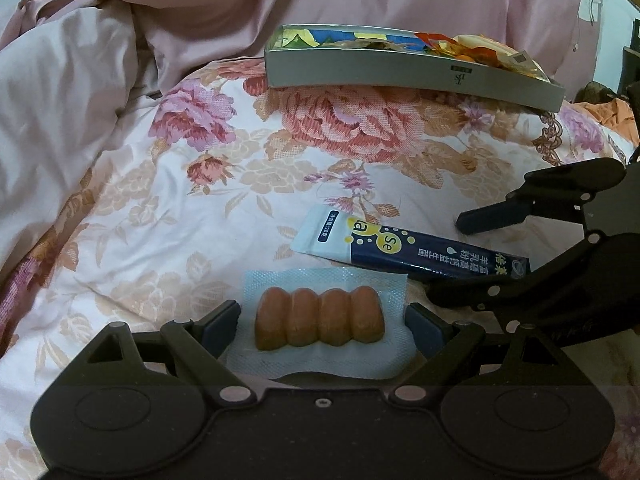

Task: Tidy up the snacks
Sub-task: 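Lift the blue sachet and sausage packet and carry them toward the grey tray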

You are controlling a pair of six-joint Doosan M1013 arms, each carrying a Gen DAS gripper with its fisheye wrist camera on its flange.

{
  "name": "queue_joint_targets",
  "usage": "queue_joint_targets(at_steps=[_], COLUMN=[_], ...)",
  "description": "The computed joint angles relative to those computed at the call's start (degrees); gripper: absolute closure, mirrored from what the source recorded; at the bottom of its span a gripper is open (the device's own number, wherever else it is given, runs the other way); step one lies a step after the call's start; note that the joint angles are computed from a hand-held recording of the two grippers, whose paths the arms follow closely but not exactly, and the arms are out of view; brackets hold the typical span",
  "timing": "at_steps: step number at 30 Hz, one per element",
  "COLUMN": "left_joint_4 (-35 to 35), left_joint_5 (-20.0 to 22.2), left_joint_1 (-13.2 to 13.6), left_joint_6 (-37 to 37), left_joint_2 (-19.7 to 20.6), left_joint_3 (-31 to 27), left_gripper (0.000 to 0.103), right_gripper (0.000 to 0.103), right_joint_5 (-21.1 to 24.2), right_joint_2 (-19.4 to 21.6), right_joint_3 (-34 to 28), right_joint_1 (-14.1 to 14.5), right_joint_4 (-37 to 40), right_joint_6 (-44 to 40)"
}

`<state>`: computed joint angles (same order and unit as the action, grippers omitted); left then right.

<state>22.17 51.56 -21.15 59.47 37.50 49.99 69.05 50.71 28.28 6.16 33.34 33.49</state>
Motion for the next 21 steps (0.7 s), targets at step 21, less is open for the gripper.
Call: queue_joint_targets(at_steps=[21], left_joint_4=[4.40], left_joint_5=[-1.94], left_joint_1=[-0.84], left_joint_6=[-2.30], left_joint_2=[-0.45], left_joint_3=[1.12], left_gripper=[0.014], right_gripper=[0.072], right_joint_5=[-19.78], right_joint_2=[-9.27], right_joint_3=[19.35], right_joint_1=[1.80], right_joint_4=[3.36], right_joint_6=[-24.59])
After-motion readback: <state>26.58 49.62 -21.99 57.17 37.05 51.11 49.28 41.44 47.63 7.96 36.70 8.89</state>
